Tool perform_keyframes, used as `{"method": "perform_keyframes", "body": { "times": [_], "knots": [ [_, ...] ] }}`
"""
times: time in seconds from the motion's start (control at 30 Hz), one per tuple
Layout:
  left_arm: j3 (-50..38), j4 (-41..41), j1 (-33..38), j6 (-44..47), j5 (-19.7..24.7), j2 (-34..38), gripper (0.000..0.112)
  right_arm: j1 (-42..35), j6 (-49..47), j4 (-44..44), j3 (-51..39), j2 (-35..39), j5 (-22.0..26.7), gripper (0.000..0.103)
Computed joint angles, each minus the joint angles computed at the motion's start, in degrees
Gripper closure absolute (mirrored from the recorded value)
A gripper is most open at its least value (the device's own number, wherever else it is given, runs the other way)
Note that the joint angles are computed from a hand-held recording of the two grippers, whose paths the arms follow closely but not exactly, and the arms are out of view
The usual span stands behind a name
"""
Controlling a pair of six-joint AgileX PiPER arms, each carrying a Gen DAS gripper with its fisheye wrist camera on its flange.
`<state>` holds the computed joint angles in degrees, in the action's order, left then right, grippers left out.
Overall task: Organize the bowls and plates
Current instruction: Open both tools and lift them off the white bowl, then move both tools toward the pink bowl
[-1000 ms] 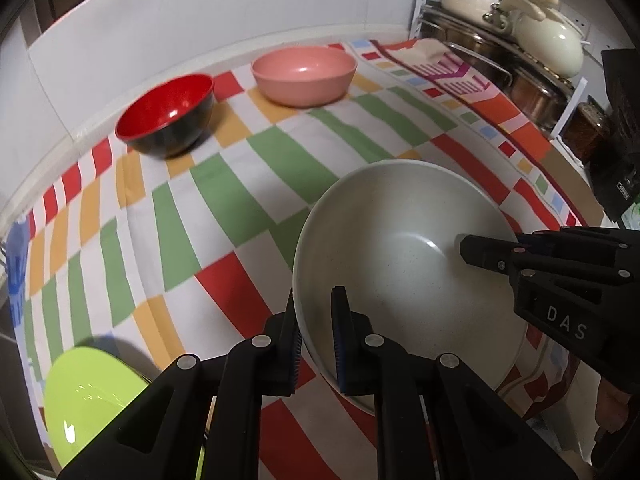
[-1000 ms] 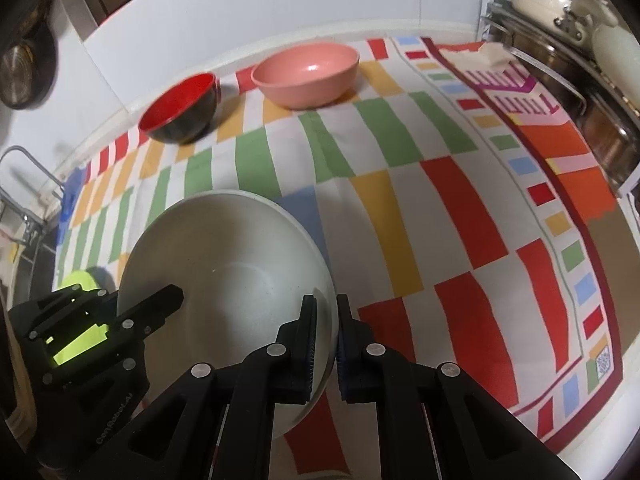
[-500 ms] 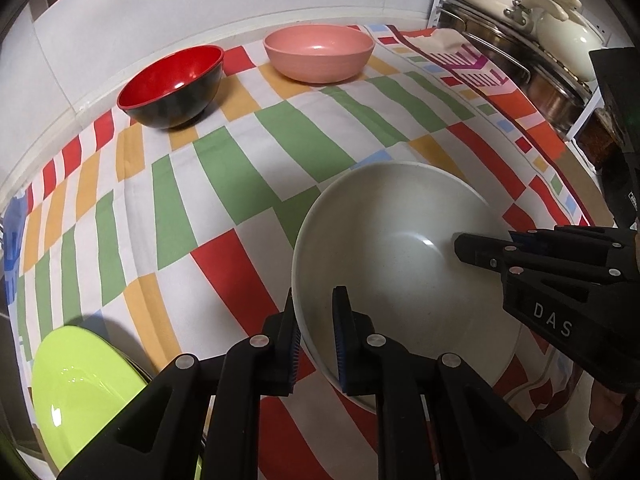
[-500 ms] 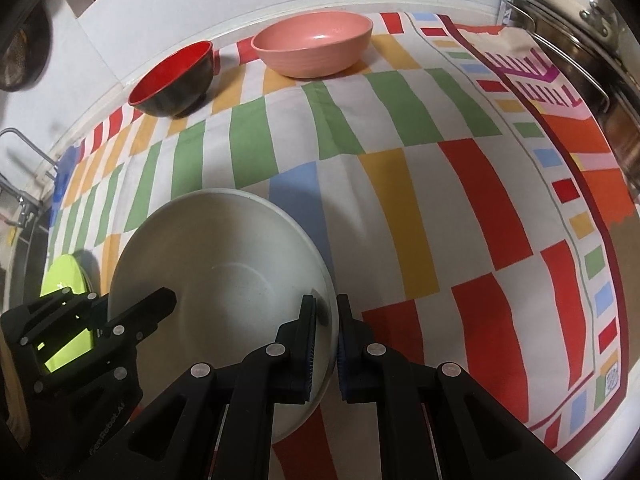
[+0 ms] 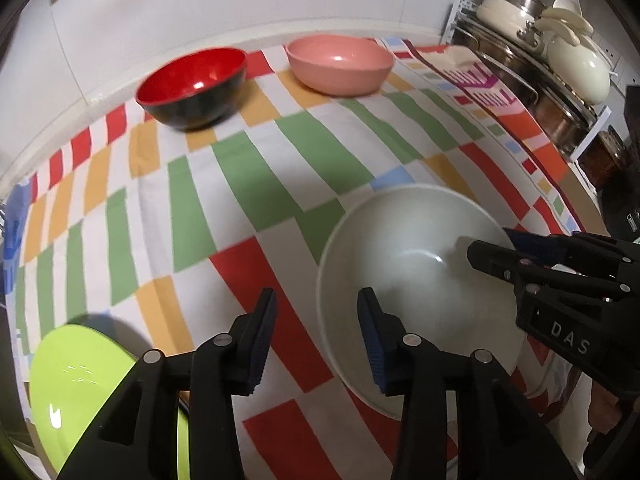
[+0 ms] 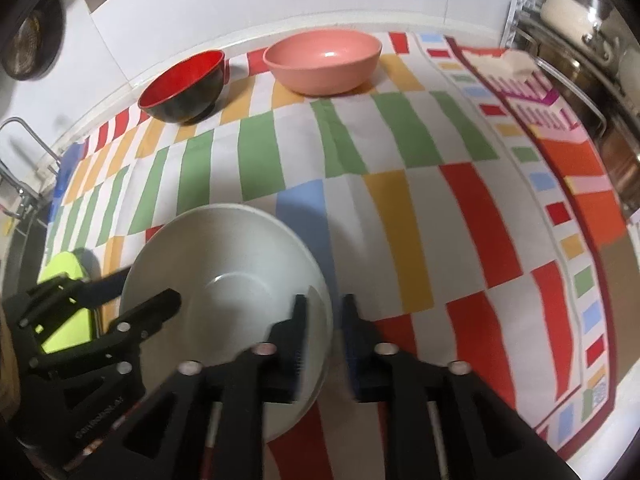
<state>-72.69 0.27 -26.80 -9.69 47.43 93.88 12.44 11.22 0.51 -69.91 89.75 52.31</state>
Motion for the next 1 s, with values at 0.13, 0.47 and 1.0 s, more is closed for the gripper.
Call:
{"method": "perform_keyframes", "body": {
  "times": [0.13, 0.47, 1.0],
  "knots": [
    [-0.5, 1.7, 0.1, -0.8, -0.5, -1.6, 0.057, 0.4, 1.9, -2.2, 0.0, -2.1, -0.9, 0.068],
    [-9.2, 3.3, 1.0, 0.3, 1.0, -0.6, 0.046, -0.1, 5.8, -6.2, -5.1, -3.1, -1.3, 0.051],
    [-40.3, 0.7, 3.8, 6.6, 12.3, 15.3, 0.038, -4.7, 1.0, -3.3, -27.1, 8.3, 4.1, 0.051]
  ]
}}
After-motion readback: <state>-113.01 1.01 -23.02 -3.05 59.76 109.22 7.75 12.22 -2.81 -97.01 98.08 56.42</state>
